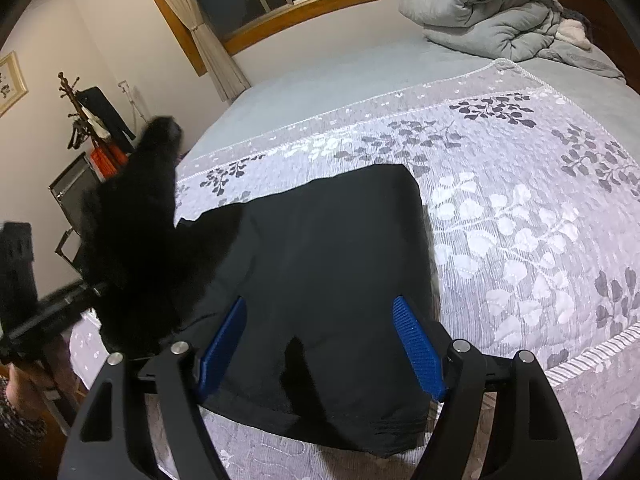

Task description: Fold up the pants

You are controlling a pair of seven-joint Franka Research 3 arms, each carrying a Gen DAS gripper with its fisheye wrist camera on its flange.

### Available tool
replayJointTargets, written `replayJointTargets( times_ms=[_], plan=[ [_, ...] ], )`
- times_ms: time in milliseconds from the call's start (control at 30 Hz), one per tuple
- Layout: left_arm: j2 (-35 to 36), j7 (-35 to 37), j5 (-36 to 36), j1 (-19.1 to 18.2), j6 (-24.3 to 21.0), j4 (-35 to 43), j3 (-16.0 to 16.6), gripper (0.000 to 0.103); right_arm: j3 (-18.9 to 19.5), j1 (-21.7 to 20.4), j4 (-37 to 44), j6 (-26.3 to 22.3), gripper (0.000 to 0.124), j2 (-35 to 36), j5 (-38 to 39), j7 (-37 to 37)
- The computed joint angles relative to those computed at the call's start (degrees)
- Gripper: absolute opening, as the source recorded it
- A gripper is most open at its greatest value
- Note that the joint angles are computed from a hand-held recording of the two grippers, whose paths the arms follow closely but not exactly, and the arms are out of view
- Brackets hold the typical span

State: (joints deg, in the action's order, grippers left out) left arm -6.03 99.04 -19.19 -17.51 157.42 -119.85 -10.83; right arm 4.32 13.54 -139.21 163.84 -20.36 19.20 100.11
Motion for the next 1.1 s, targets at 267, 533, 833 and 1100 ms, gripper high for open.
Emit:
replayJointTargets(
  times_ms=[267,533,833,1100],
  plan=[
    [-0.17,5.1,-1.53,-0.58,-4.49,-0.45,-0.6,0.061,-2.24,2.64,1.04,-1.05,0.083,0.11,4.01,-3.59],
    [-8.71,-0.58,0.68,1.07,1.41,-8.12,0.77,0.093,-6.51,9.4,6.68,-4.14,0.09,3.34,19.62,-15.93],
    [-11.74,-20.16,18.11,7.42,0.19,-12.22,1.83,0.093,-3.96,8.97,14.74,-9.44,0.093,10.09,32.49,-24.78],
    [-10.08,-22.53,19.96,6.68,-0.84,-12.46,4.01,0.095,-1.0,5.98,19.44,-11.77,0.093,16.01,29.62,-18.05]
  ],
)
